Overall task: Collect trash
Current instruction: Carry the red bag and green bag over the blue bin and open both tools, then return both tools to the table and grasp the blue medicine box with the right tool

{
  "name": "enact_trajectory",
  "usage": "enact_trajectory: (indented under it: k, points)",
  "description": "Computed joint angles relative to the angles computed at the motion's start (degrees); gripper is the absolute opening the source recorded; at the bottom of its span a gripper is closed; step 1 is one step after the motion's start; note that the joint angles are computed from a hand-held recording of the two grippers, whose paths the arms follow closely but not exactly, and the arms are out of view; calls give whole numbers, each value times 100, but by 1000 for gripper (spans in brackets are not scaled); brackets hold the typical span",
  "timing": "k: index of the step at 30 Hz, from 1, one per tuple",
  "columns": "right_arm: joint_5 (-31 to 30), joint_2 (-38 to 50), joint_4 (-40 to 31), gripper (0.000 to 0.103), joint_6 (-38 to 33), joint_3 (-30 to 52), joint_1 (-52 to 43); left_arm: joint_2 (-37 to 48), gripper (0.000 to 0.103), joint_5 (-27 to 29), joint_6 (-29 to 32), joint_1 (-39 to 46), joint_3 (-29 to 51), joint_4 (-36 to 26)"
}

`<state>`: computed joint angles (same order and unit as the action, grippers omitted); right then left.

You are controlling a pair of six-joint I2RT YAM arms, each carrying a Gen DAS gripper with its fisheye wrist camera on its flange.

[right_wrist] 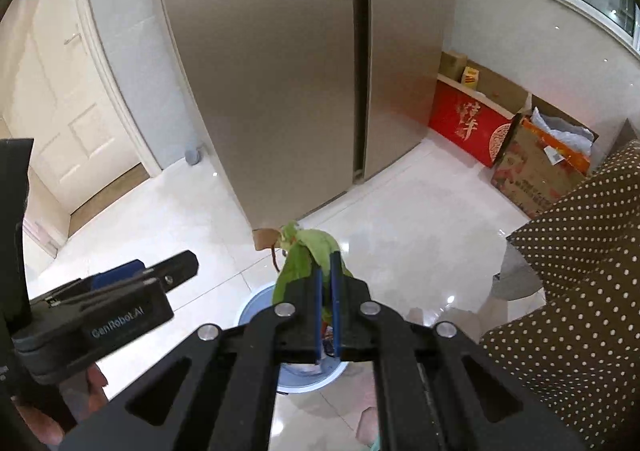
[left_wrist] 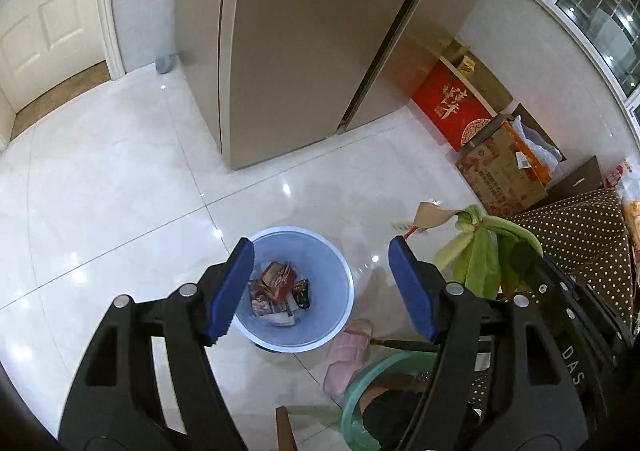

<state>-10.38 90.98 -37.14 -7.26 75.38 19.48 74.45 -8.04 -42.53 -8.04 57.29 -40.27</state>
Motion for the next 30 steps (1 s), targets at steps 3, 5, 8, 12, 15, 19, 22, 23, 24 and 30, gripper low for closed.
enact_trajectory:
  k: [3,5,8,12,15,19,22,23,24,30]
  points:
    - [-48,65,-3,5,59,86,89,23,69,-71,-66,-39,21,-25]
    - [-68,109,-22,5,94,167,134,-5,69,-98,-100,-18,50,-69]
    - [-118,195,-36,7,202,304,211,-92,69,-160,-175,5,73,-133]
    - [-228,282,2,7,269,432,241,-261,71,-259,-238,28,67,-177]
    - [-453,323,44,9,430,522,213,-300,71,-314,-208,42,119,-256]
    - [-465,241,61,37,438,558,210,-376,71,-340,-240,37,124,-339]
    - [-517,131,-24,37,397,572,169,-390,71,-394,-295,-40,172,-409]
    - [-522,96,-38,37,393,559,158,-396,71,-422,-316,-85,209,-443]
    - [-530,38,-72,38,367,547,122,-410,71,-430,-318,-113,224,-456]
    - [-550,-349,-225,39,257,379,-169,-415,71,-610,-369,-529,495,-635]
